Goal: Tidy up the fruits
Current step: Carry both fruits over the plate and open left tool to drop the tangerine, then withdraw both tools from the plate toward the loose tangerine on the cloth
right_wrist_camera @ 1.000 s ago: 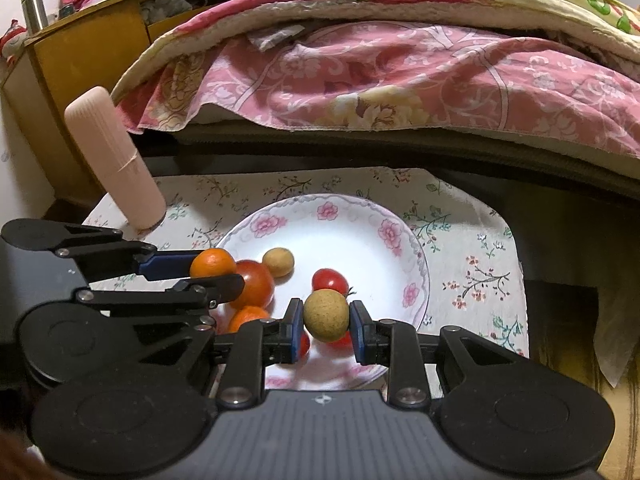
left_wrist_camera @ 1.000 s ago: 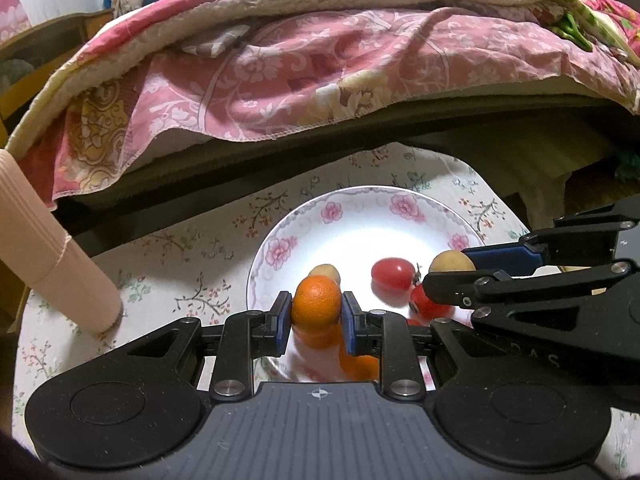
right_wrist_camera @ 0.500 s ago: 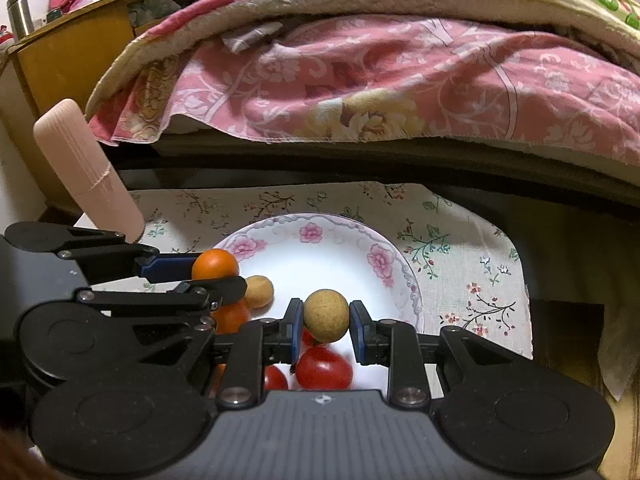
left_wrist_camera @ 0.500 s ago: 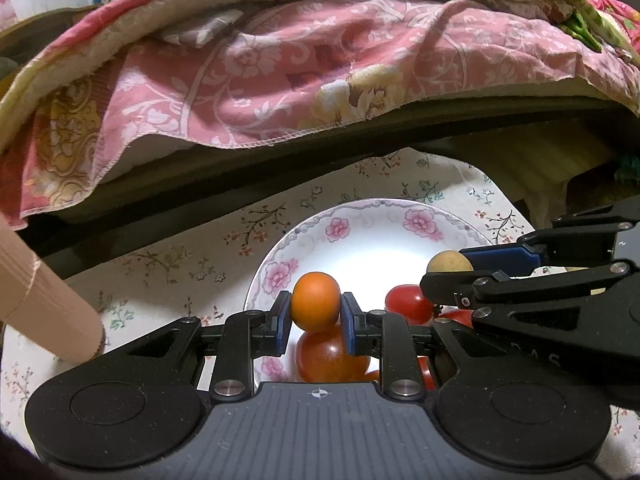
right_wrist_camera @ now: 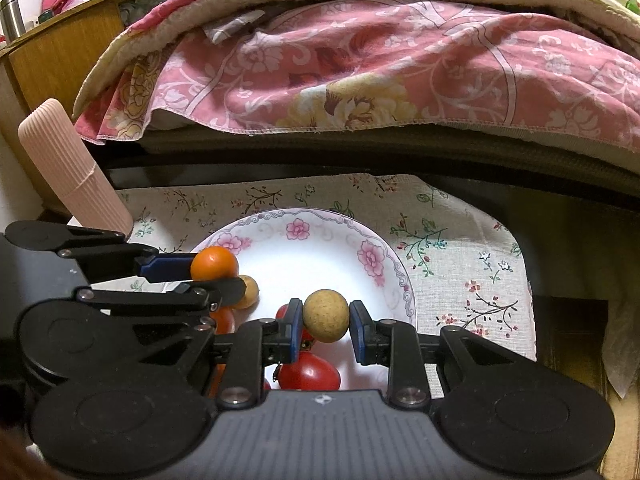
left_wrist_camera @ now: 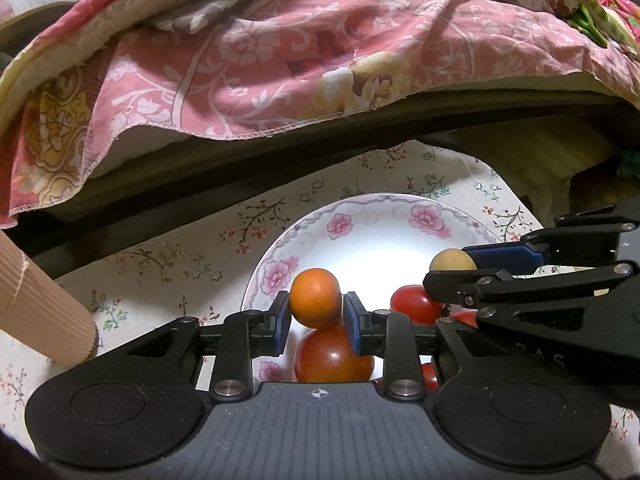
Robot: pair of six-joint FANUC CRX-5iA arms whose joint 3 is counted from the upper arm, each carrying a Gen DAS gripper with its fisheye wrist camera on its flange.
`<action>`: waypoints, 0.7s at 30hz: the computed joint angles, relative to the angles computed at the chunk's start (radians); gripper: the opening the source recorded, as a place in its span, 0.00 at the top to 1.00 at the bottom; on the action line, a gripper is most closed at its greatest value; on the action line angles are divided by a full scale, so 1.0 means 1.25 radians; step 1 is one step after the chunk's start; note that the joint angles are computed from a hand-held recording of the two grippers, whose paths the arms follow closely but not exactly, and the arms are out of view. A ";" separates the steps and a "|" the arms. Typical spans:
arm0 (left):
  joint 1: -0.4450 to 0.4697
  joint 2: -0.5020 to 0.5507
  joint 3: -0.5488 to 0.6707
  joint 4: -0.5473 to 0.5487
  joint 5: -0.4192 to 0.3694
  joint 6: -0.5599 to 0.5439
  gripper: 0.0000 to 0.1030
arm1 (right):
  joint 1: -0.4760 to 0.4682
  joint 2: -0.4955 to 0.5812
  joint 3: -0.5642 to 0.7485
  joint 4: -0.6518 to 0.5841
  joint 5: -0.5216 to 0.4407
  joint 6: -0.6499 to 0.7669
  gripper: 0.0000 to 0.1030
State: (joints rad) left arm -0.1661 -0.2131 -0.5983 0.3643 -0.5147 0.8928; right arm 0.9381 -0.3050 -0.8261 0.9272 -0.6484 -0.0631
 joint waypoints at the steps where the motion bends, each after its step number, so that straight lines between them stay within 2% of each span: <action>1: 0.001 0.000 -0.001 0.000 0.002 -0.001 0.63 | 0.000 0.000 -0.001 0.004 0.001 -0.003 0.72; 12: 0.005 -0.008 0.003 -0.014 -0.004 0.009 0.54 | -0.002 -0.004 -0.005 0.012 0.004 -0.009 0.71; 21: 0.009 -0.021 0.001 -0.019 -0.007 0.018 0.53 | 0.001 -0.008 -0.008 0.022 -0.002 -0.020 0.69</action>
